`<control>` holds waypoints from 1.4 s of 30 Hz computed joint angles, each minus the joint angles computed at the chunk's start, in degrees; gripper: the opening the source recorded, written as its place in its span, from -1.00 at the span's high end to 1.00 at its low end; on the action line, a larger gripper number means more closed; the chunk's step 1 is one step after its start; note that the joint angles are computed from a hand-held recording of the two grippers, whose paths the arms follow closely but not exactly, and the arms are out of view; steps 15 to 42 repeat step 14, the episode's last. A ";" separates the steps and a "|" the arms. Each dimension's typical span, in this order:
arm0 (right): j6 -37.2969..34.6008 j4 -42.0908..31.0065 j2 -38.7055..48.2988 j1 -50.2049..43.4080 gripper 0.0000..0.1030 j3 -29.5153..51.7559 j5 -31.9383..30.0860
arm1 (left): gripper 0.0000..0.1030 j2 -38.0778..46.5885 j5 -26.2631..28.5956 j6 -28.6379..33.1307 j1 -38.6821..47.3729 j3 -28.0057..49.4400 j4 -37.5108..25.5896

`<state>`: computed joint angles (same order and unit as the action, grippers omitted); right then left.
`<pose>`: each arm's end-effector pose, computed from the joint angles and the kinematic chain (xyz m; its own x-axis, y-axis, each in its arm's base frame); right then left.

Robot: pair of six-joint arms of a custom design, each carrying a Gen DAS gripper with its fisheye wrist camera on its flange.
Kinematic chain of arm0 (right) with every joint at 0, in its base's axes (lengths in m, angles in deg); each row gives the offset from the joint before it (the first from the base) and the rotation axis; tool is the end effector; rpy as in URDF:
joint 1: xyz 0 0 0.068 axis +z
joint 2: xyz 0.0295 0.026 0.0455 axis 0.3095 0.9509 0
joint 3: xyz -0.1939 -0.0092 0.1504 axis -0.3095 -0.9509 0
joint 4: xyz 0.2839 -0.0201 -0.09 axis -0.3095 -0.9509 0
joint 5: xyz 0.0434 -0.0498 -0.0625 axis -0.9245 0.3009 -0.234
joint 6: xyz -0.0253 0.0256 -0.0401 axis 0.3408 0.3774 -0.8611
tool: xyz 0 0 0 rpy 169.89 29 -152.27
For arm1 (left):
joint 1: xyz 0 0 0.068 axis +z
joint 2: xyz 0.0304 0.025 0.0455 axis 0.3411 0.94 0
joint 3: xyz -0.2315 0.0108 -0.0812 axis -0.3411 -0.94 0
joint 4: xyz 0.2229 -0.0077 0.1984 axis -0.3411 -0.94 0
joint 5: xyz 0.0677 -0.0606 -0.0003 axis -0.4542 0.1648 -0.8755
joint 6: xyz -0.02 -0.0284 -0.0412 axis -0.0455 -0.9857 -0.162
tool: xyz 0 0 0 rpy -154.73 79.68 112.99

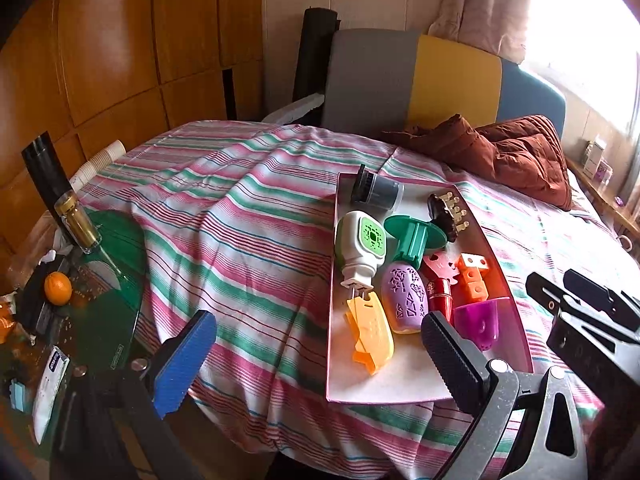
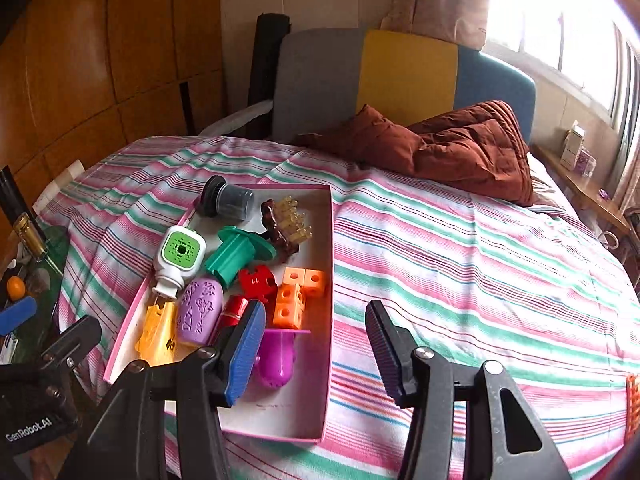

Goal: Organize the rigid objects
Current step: 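Withdraw both tools from the tray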

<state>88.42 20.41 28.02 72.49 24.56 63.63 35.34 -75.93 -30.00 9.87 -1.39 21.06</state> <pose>0.1640 0.1935 0.1364 -0.6975 -0.0199 -0.7163 -0.0088 0.9998 -0.0193 0.1573 -0.0245 0.1307 -0.6988 0.0014 -0.7154 0.0220 0.9996 -0.0195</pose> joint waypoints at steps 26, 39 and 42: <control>2.90 -1.29 0.69 4.15 -0.02 -0.05 2.78 | -0.94 -7.31 -3.45 -0.38 -1.97 -1.78 -3.39; 2.90 -1.29 0.69 4.15 -0.02 -0.05 2.78 | -0.94 -7.31 -3.45 -0.38 -1.97 -1.78 -3.39; 2.90 -1.29 0.69 4.15 -0.02 -0.05 2.78 | -0.94 -7.31 -3.45 -0.38 -1.97 -1.78 -3.39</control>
